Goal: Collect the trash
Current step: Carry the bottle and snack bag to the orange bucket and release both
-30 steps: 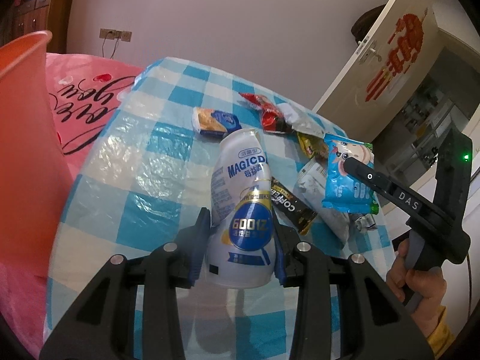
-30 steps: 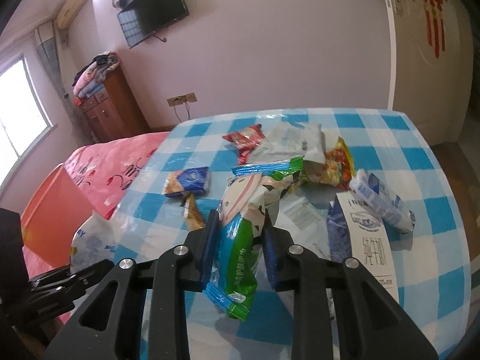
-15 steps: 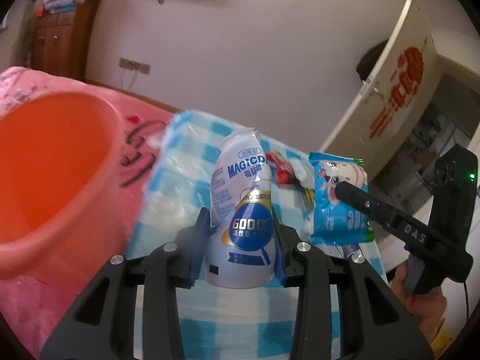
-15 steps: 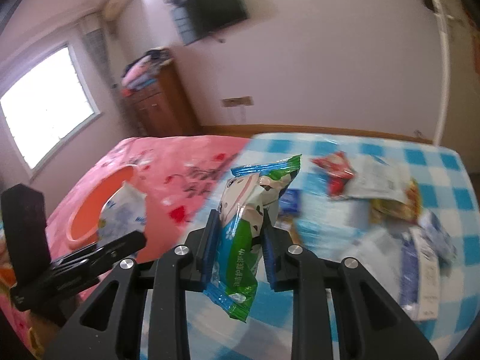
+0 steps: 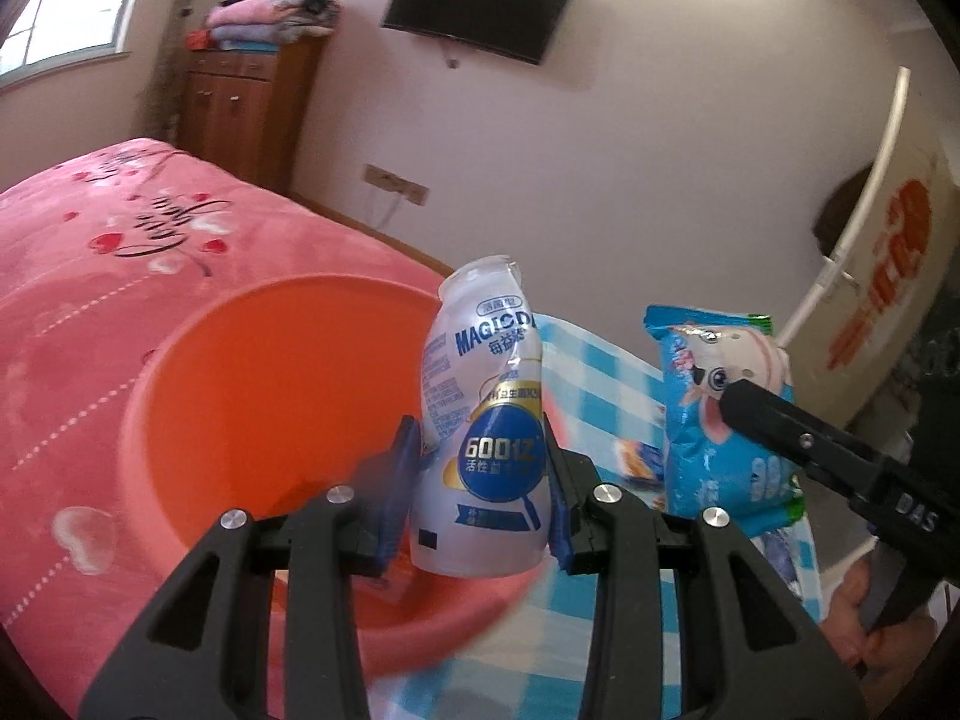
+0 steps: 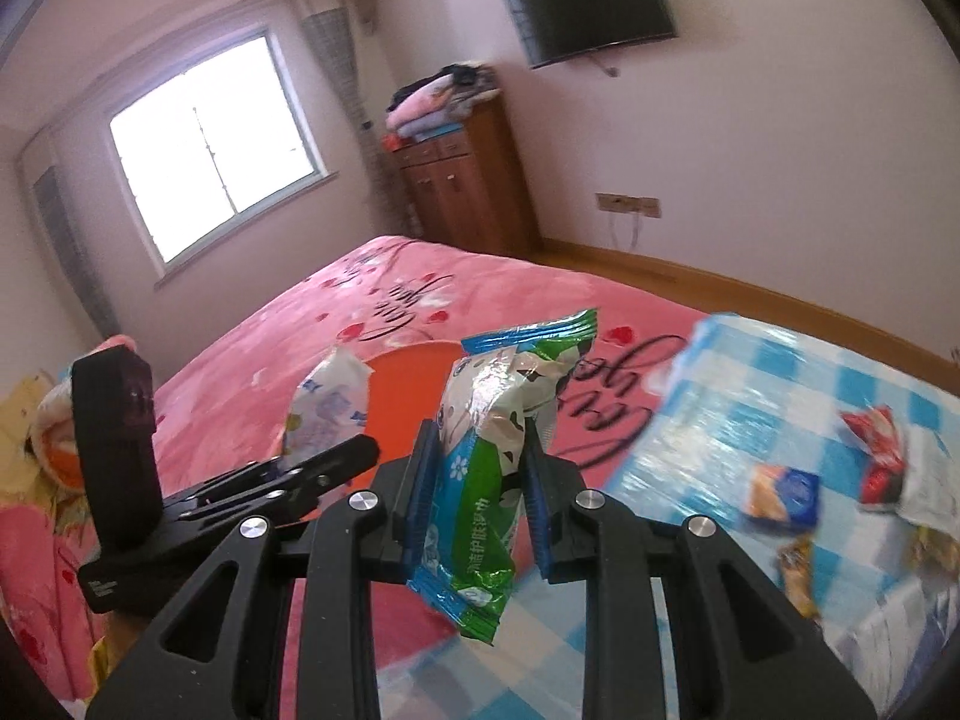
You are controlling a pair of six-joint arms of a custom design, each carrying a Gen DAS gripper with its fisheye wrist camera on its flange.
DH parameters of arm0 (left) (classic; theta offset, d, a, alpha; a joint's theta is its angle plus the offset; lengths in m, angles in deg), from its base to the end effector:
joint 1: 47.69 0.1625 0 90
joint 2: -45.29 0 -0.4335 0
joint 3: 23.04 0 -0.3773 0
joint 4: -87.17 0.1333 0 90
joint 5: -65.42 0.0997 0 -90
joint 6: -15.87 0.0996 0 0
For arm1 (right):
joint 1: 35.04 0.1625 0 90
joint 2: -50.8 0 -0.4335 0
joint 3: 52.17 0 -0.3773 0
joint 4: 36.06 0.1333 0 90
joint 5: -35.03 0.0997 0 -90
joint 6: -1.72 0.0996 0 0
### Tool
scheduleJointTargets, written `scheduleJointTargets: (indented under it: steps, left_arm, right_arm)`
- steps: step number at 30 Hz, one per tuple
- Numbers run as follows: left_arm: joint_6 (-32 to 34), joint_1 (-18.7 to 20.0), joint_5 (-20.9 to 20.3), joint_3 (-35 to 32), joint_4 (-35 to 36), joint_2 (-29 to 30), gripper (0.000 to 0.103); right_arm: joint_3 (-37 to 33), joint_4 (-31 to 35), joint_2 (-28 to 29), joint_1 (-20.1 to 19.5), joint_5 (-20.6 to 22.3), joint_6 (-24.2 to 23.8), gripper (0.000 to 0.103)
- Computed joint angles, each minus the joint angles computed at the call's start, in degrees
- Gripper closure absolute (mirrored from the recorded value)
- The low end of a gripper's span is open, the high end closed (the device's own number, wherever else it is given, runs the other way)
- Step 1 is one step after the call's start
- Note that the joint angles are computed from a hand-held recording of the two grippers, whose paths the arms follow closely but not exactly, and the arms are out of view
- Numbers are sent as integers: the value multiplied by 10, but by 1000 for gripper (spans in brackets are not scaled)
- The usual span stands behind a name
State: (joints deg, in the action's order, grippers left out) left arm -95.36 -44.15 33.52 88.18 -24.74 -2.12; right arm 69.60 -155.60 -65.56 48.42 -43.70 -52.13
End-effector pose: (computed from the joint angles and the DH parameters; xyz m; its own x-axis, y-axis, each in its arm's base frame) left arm -0.4845 -0.2482 0.0373 -0.8856 -0.2465 -0.3937 0.2281 0.5076 -0.8308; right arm 0.1160 -0.3294 0.4670 -0.6641 -0.7131 0.2249 -0.7328 0.5610 -0.3852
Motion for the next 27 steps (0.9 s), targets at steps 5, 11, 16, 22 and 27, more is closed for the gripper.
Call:
scheduleJointTargets:
  steps: [5,11,16,22,27]
  left_arm:
    - [-47,10,-10,10,44,-15,64]
    - [-125,12,-37,-18,153,-9,27]
    - [-159,6,-39,-34,214,-3,20]
    - [-156,3,-35,-38,207,4,19]
    - [-163,-4,-19,-52,235,14,18]
  right_arm:
    - [16,-25,28,45,-17,25,75]
    - [33,-42,51,63,-7,29,45]
    - [35,-38,31,35,15,26,29]
    - [46,-53,-10,-11,24,-2,25]
    - [57,-53,-55,-70,48,-39,18]
